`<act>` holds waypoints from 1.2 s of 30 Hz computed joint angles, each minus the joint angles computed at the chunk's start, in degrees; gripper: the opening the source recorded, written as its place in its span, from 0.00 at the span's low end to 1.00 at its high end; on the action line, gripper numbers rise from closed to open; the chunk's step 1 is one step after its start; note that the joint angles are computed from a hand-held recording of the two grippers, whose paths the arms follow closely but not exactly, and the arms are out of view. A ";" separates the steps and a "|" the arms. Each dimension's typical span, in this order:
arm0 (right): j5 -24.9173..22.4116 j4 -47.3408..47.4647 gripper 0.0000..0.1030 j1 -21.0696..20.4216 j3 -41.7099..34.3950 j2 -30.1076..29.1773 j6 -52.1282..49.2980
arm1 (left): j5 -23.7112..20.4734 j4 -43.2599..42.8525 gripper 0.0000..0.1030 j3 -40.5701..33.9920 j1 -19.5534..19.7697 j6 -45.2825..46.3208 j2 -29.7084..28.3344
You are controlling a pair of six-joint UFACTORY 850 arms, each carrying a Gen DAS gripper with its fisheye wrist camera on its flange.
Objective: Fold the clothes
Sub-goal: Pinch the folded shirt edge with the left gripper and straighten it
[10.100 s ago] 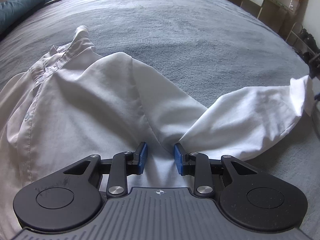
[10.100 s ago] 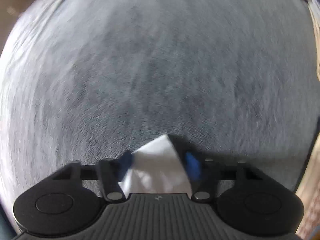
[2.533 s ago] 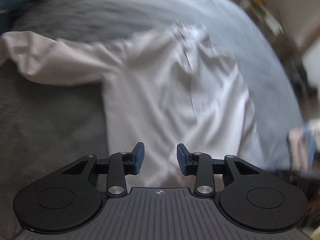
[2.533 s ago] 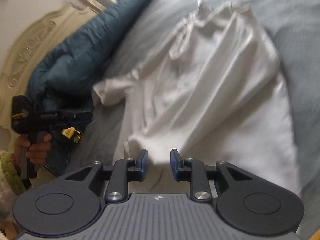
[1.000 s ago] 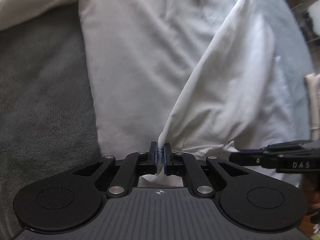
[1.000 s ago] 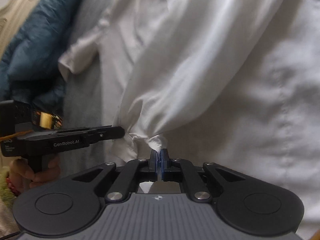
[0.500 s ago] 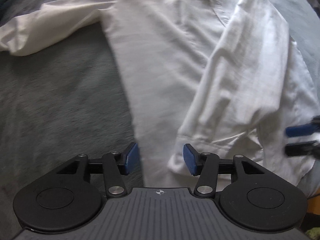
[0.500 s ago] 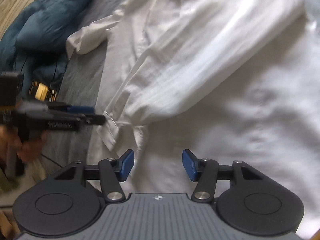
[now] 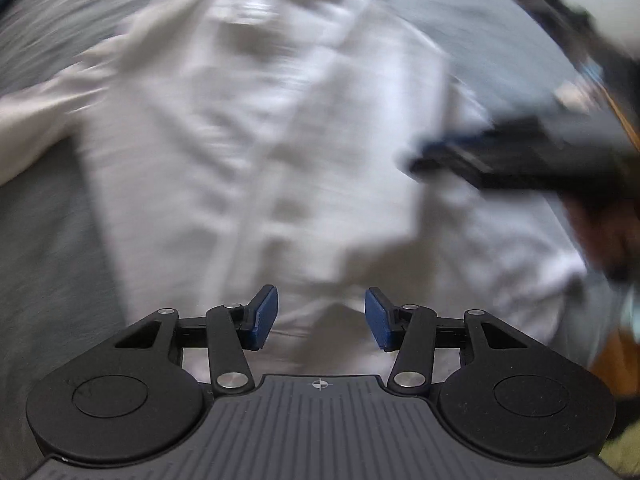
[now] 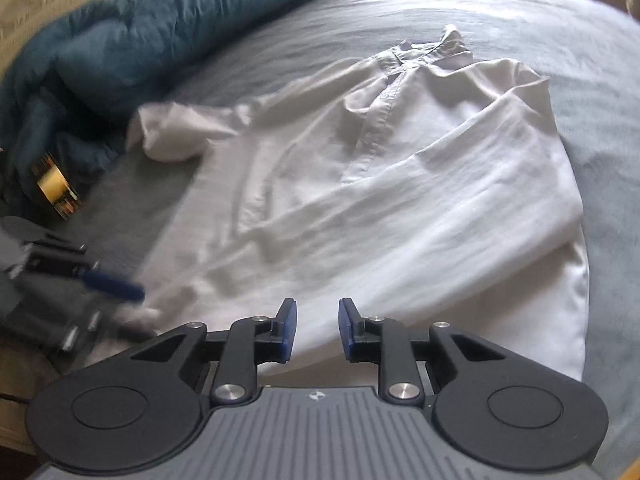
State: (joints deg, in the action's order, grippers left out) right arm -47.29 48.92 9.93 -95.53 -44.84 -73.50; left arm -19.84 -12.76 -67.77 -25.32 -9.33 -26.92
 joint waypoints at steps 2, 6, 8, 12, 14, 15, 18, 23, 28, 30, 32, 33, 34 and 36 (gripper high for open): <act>1.66 -0.37 0.24 0.24 -0.03 -0.06 -0.47 | -0.30 0.44 0.47 -0.61 -1.97 3.80 -1.00; 1.83 -0.06 0.24 -0.10 -0.55 0.24 -1.53 | -1.65 1.49 0.34 -1.36 -3.39 4.49 -3.28; 1.43 -0.23 0.24 -0.25 -1.02 0.48 -2.38 | -1.31 2.76 0.14 -0.44 -3.67 3.73 -3.14; 1.25 -0.89 0.24 -0.21 -2.78 -0.29 -5.95 | 0.33 -5.65 0.01 2.36 -2.74 14.83 -1.34; 1.02 1.00 0.24 -0.27 -3.75 -1.23 -8.82 | 0.47 -5.13 0.01 3.03 -2.74 16.38 -1.09; 0.66 2.00 0.24 -0.30 -4.35 -1.87 -10.35 | 0.22 -6.45 0.01 3.31 -2.65 19.61 -1.04; 2.43 -1.57 0.24 0.80 -6.65 -4.58 -9.81 | -0.37 -9.95 0.01 4.06 -2.27 26.48 -0.97; 6.35 -4.66 0.24 1.85 -6.93 -6.82 -10.96 | -1.62 -19.49 0.03 4.68 -0.75 35.47 -0.41; 4.76 -5.06 0.24 1.73 -8.65 -6.38 -9.96 | -4.36 -25.57 0.18 6.75 1.85 41.03 3.83; 3.08 -2.67 0.24 1.20 -10.54 -6.43 -9.69 | -4.96 -29.90 0.18 7.96 3.78 44.35 5.72; 2.92 -0.56 0.24 0.90 -13.26 -7.15 -8.31 | -2.96 -32.16 0.18 8.69 4.99 44.08 6.46; 4.21 -0.41 0.24 1.08 -15.40 -8.36 -6.81 | -1.96 -33.51 0.18 8.87 5.59 44.52 6.46; 5.52 -0.41 0.24 1.28 -17.69 -9.68 -5.17 | -0.91 -34.20 0.18 8.65 6.05 44.44 5.88; 8.66 -2.72 0.24 2.06 -25.24 -14.74 0.50 | 0.18 -37.78 0.18 7.40 6.55 47.34 3.42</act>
